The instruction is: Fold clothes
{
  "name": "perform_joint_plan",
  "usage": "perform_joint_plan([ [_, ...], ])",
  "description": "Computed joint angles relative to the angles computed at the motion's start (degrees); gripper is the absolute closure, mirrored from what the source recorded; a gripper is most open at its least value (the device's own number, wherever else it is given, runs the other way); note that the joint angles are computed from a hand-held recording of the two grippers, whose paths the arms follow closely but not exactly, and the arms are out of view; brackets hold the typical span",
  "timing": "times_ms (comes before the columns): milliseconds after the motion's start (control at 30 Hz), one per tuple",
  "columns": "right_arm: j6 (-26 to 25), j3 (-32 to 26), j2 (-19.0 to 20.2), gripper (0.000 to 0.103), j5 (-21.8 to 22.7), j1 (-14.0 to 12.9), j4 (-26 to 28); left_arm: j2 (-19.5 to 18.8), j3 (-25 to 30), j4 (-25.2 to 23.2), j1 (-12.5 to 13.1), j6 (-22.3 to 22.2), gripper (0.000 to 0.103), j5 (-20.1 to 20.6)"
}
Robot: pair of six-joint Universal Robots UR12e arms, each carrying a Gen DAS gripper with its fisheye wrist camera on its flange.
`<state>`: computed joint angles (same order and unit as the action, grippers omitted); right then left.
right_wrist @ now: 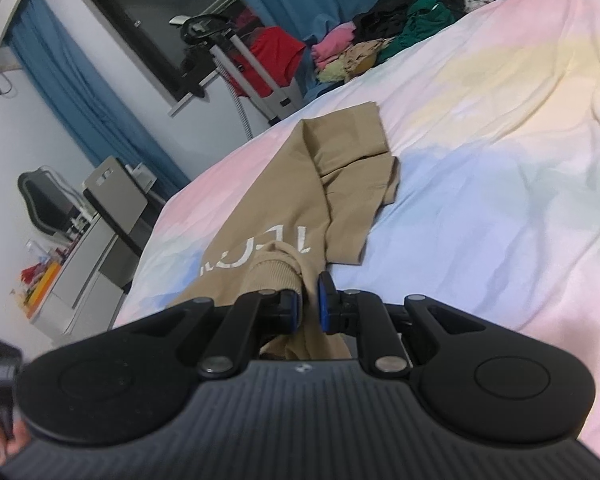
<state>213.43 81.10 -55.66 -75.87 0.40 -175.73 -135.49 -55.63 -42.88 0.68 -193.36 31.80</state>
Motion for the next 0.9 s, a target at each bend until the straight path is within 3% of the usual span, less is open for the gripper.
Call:
perform_joint_plan([
  [133, -2.0, -1.4, 0.7, 0.089, 0.0, 0.3, 0.8, -3.6, 4.8, 5.8, 0.0, -13.1, 0.099, 6.0],
  [200, -2.6, -2.3, 1.2, 0.089, -0.3, 0.4, 1.4, -4.7, 6.0, 9.0, -0.5, -13.9, 0.099, 10.2],
  [267, -3.0, -3.1, 1.8, 0.089, -0.7, 0.5, 2.2, -4.1, 5.6, 8.4, -1.4, -10.0, 0.093, 16.4],
  [333, -2.6, -3.7, 2.2, 0.089, -0.5, 0.6, 3.0, -3.3, 5.2, 7.5, -2.3, -5.9, 0.077, 22.7],
  [433, -2.4, -3.8, 2.4, 0.089, 0.0, 0.6, 3.7, -1.1, 2.8, 10.2, -3.5, -0.5, 0.067, 30.2],
  [500, -2.5, -3.5, 2.2, 0.089, 0.0, 0.7, 3.4, 0.7, 0.3, 13.8, -4.9, 3.3, 0.058, 38.9],
  [567, -2.0, -3.2, 2.1, 0.089, 0.3, 0.6, 3.1, 2.0, -1.7, 17.3, -7.0, 6.6, 0.057, 50.2],
  [633, -1.4, -2.9, 1.9, 0.089, 0.5, 0.6, 2.8, 3.2, -3.7, 20.4, -8.5, 8.9, 0.056, 58.4],
  [667, -1.1, -2.8, 1.8, 0.089, 0.5, 0.6, 2.6, 3.8, -4.7, 22.0, -8.9, 9.3, 0.054, 59.6],
  [800, -0.4, -2.2, 1.5, 0.089, 0.9, 0.6, 1.9, 6.0, -8.0, 25.3, -9.5, 9.8, 0.035, 56.3],
  [900, -0.1, -1.7, 1.2, 0.089, 1.1, 0.5, 1.1, 6.8, -9.7, 26.2, -10.6, 12.3, 0.037, 54.7],
])
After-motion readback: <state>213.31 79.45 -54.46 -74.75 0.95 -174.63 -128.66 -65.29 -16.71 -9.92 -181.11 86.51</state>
